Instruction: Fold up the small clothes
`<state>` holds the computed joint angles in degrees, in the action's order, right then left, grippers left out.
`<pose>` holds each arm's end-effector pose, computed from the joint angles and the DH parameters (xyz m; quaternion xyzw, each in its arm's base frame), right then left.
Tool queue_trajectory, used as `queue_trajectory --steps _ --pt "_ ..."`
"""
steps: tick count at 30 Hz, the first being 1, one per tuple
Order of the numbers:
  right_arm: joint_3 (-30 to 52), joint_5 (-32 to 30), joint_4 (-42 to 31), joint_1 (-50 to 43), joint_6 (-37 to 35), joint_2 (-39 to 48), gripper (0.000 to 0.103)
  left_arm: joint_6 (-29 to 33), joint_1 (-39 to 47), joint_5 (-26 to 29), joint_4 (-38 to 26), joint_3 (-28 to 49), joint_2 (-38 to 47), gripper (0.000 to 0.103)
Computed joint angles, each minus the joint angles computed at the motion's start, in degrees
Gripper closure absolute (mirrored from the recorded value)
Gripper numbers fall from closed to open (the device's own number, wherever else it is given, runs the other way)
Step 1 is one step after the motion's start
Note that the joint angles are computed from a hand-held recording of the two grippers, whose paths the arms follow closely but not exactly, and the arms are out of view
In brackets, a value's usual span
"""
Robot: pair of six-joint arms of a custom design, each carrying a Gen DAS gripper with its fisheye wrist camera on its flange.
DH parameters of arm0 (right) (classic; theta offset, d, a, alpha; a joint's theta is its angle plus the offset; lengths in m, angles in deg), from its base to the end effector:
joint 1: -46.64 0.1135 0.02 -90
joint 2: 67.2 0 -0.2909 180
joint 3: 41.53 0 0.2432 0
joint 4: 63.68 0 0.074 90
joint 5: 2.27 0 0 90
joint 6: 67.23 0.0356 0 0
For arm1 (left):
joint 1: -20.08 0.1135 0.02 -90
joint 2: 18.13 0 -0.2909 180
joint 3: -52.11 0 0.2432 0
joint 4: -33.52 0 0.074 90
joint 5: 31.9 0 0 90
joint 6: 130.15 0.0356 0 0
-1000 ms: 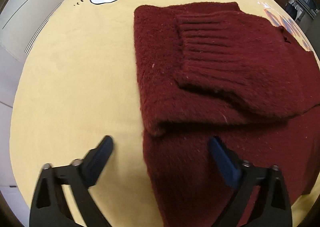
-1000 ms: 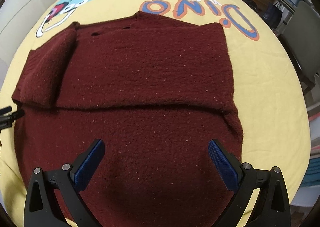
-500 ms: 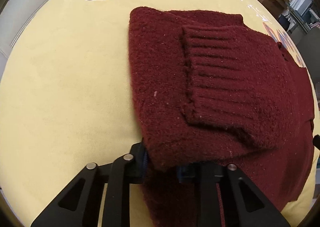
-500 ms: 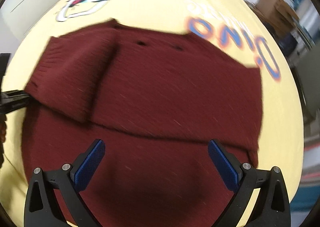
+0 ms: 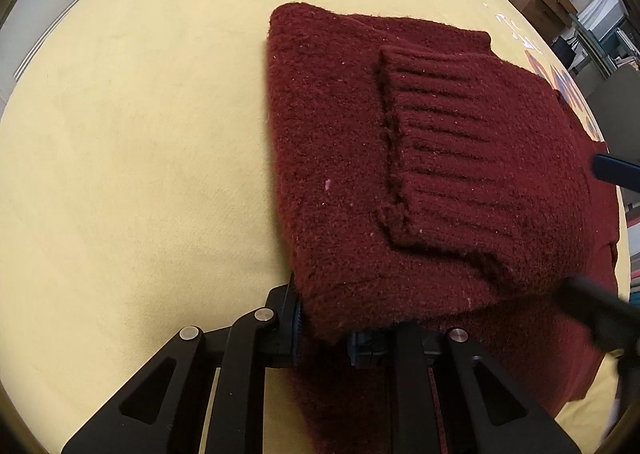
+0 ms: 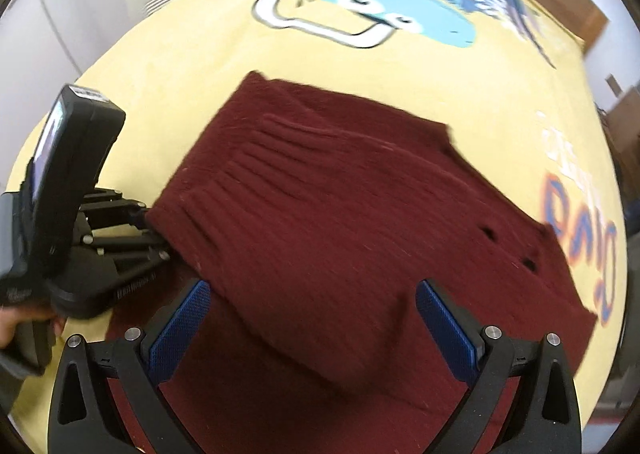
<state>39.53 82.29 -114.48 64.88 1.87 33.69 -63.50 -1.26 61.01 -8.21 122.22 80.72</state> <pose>0.3219 0.1096 0.2134 -0.3373 0.9251 0.0429 0.1691 0.2924 -0.1162 0.1807 -0.0130 0.9851 -0.0876 0.1473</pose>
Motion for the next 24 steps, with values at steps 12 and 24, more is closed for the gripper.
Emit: queue_trajectory --steps 12,24 --pt "-0.1 1.8 4.2 2.8 -1.4 8.4 0.030 1.8 1.8 0.7 -1.4 1.6 0.6 0.088" --pt "0.8 -7.2 -0.1 -9.5 -0.8 2.2 0.087 0.2 -0.1 -0.8 -1.8 1.5 0.6 0.088"
